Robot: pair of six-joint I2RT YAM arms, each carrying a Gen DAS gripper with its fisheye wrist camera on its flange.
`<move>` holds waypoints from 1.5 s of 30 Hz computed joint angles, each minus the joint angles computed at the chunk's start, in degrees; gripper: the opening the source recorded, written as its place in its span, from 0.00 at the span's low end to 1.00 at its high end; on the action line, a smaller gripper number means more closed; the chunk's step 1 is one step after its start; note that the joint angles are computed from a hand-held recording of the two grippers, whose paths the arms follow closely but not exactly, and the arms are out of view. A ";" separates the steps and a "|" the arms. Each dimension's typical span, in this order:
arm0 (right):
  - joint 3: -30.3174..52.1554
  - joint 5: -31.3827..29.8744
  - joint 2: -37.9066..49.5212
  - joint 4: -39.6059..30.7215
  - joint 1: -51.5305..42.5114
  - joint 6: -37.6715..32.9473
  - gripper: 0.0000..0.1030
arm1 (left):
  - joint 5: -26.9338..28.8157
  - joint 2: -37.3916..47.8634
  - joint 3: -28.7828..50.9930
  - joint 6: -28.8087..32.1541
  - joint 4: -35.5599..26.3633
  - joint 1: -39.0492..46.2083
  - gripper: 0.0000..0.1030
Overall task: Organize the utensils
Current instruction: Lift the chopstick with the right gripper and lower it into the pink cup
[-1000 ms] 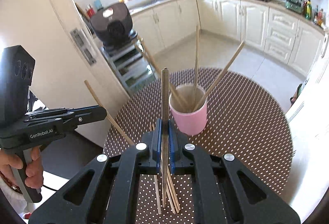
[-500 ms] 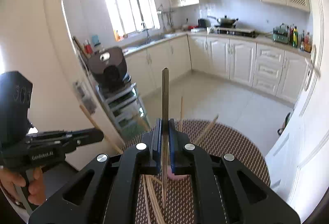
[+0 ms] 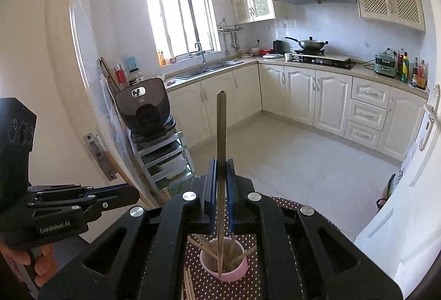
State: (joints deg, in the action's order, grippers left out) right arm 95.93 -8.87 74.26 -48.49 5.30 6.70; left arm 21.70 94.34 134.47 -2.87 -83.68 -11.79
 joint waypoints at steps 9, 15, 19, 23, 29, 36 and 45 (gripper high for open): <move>-3.23 -2.59 2.57 3.19 -1.72 -1.46 0.05 | -4.21 -1.65 -10.42 -0.86 5.41 -1.79 0.05; -6.13 -2.30 2.58 5.38 -1.05 -2.03 0.05 | -6.89 -4.32 -18.00 -1.11 9.03 -4.01 0.05; -8.73 -2.16 1.59 5.81 -0.73 -2.10 0.05 | -7.66 -6.22 -22.48 -0.65 10.52 -4.94 0.05; -10.98 -2.10 -0.22 4.84 -0.98 -2.66 0.05 | -7.73 -7.88 -25.66 -0.11 10.91 -5.09 0.05; -14.51 -0.12 -3.29 2.34 0.53 -2.19 0.05 | -7.78 -9.75 -28.93 0.63 10.82 -6.01 0.05; -17.48 3.39 -5.83 -0.46 3.10 -0.12 0.06 | -7.56 -11.46 -31.18 1.31 9.09 -6.95 0.06; -17.88 5.86 -7.99 -4.01 5.38 4.29 0.08 | -7.07 -13.87 -32.41 1.68 7.09 -6.41 0.06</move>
State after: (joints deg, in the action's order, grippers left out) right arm 78.04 -3.01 66.26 -52.50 10.68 10.99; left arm 14.64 80.47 102.06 -1.20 -76.59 -18.21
